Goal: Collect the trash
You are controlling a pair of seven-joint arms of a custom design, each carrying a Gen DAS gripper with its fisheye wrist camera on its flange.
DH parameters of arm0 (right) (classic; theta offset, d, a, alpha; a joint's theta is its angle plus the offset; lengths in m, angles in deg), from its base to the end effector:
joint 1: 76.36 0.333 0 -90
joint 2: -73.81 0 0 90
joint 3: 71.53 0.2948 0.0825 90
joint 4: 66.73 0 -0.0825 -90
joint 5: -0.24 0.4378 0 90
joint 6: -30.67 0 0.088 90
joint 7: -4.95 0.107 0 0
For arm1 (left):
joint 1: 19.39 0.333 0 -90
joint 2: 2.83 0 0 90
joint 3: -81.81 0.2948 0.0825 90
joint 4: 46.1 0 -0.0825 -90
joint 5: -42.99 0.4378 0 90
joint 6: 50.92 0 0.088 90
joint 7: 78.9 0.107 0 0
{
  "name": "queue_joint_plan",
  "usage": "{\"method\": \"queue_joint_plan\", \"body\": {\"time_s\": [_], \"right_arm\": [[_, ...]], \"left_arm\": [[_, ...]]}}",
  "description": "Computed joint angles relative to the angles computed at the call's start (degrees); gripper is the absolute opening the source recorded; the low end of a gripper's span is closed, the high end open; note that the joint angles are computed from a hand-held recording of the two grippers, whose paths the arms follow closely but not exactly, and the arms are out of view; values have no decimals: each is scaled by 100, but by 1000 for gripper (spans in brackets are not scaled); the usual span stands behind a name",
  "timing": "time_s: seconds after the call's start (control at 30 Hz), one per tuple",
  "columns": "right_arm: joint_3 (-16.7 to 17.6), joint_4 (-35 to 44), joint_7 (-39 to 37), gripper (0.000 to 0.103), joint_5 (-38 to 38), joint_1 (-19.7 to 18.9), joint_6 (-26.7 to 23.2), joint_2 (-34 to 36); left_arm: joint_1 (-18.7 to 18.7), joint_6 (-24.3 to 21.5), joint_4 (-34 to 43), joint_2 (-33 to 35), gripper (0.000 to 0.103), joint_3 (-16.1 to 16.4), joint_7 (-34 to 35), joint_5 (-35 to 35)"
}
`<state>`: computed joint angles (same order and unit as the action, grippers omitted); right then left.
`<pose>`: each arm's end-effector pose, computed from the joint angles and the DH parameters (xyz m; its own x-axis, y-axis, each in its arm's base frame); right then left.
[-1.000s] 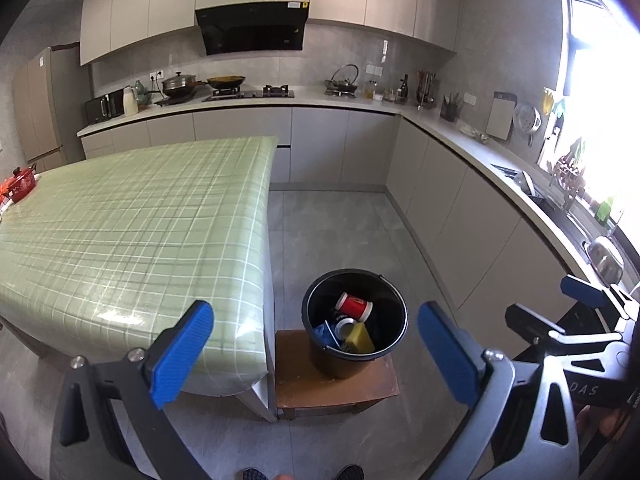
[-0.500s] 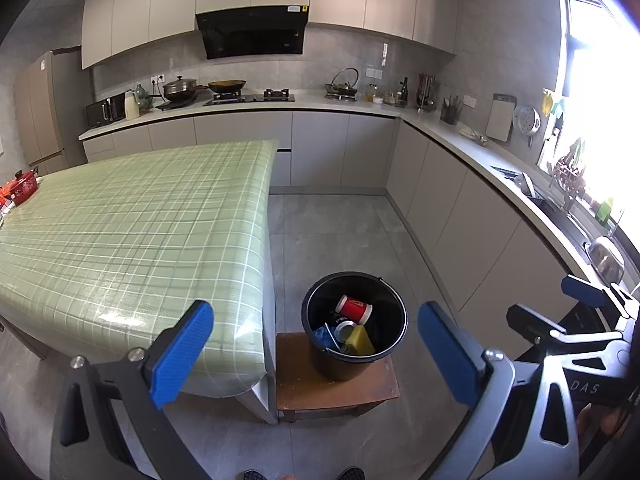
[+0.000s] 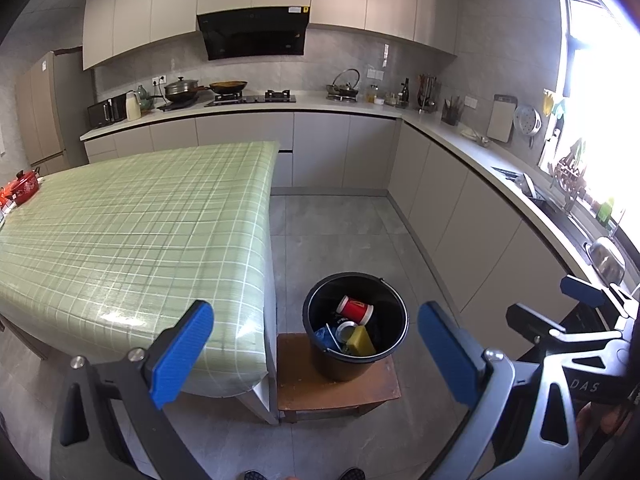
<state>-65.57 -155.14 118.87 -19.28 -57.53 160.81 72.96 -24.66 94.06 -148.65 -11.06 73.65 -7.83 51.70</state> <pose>0.5926 0.2651 0.7122 0.1144 -0.9923 0.0473 -0.6844 -0.1132 -0.7203 0.6025 -0.1519 0.6850 -0.0361 -0.9957 0.0849 -0.6308 -0.0432 -0.7748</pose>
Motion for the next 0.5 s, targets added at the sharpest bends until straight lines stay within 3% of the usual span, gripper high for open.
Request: {"method": "queue_joint_plan", "body": {"time_s": [0.5], "right_arm": [[-24, 97, -69, 103, 28, 11, -57, 58]], "left_arm": [[-1, -39, 127, 117, 103, -26, -112, 42]]}}
